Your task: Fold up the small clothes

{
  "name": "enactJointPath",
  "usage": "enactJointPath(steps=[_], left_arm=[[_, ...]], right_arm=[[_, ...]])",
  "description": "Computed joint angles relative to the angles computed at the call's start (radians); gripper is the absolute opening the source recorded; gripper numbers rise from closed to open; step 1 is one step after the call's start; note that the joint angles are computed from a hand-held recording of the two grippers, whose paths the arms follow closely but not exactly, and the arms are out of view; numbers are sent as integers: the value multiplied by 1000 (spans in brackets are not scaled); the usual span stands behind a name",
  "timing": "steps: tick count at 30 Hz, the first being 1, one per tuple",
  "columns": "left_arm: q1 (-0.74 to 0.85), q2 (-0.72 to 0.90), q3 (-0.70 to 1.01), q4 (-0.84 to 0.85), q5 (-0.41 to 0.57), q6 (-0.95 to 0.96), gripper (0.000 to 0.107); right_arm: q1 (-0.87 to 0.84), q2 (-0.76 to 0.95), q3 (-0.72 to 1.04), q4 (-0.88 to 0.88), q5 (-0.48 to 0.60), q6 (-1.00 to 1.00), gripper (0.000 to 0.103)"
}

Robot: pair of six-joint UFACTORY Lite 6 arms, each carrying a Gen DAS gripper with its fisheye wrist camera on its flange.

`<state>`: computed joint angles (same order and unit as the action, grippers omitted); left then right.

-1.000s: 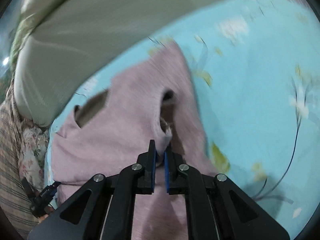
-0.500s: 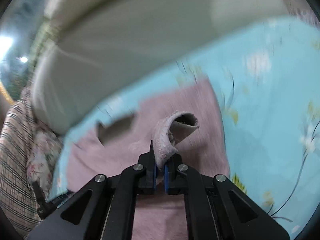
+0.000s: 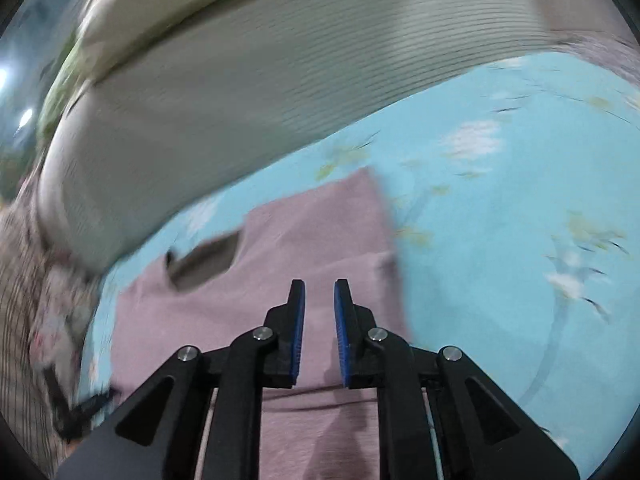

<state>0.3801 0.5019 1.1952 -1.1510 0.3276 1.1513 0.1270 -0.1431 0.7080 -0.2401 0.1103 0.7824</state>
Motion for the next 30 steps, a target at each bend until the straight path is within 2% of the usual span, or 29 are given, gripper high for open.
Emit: enactJointPath(steps=[1, 2, 3, 5, 9, 12, 15, 17, 19, 21, 23, 25, 27, 29, 30], left_arm=[[-3, -4, -5, 6, -3, -6, 51], [-3, -6, -4, 26, -3, -24, 51], [-2, -10, -5, 56, 0, -50, 51], [2, -30, -17, 117, 8, -92, 51], [34, -148, -124, 223, 61, -123, 53], [62, -316, -287, 233, 135, -51, 59], [39, -572, -517, 302, 126, -43, 65], [-4, -705, -629, 399, 98, -124, 66], [-90, -831, -738, 598, 35, -324, 66], [-164, -916, -834, 807, -26, -516, 65], [-165, -1019, -932, 928, -21, -568, 59], [-77, -1156, -994, 901, 56, -453, 59], [109, -1268, -1014, 809, 188, -243, 59], [319, -1296, -1011, 746, 249, -34, 59], [423, -1257, -984, 730, 270, 57, 59]], right_arm=[[-1, 90, 60, 58, 51, -52, 25], [-21, 139, 77, 81, 85, -63, 24], [-37, 147, 68, 145, 77, -108, 24], [-46, 44, -8, 220, 54, -143, 24], [27, -208, -124, 202, 107, -79, 29], [187, -418, -200, -48, 219, 208, 42], [433, -560, -247, -279, 377, 522, 47], [635, -630, -283, -376, 473, 713, 48], [779, -660, -313, -451, 533, 868, 48], [966, -718, -350, -515, 647, 1044, 48], [1166, -760, -372, -577, 802, 1225, 49], [1375, -810, -384, -603, 987, 1371, 49], [1585, -848, -367, -586, 1188, 1487, 49], [1794, -823, -334, -541, 1383, 1641, 54], [1899, -807, -327, -526, 1466, 1724, 54]])
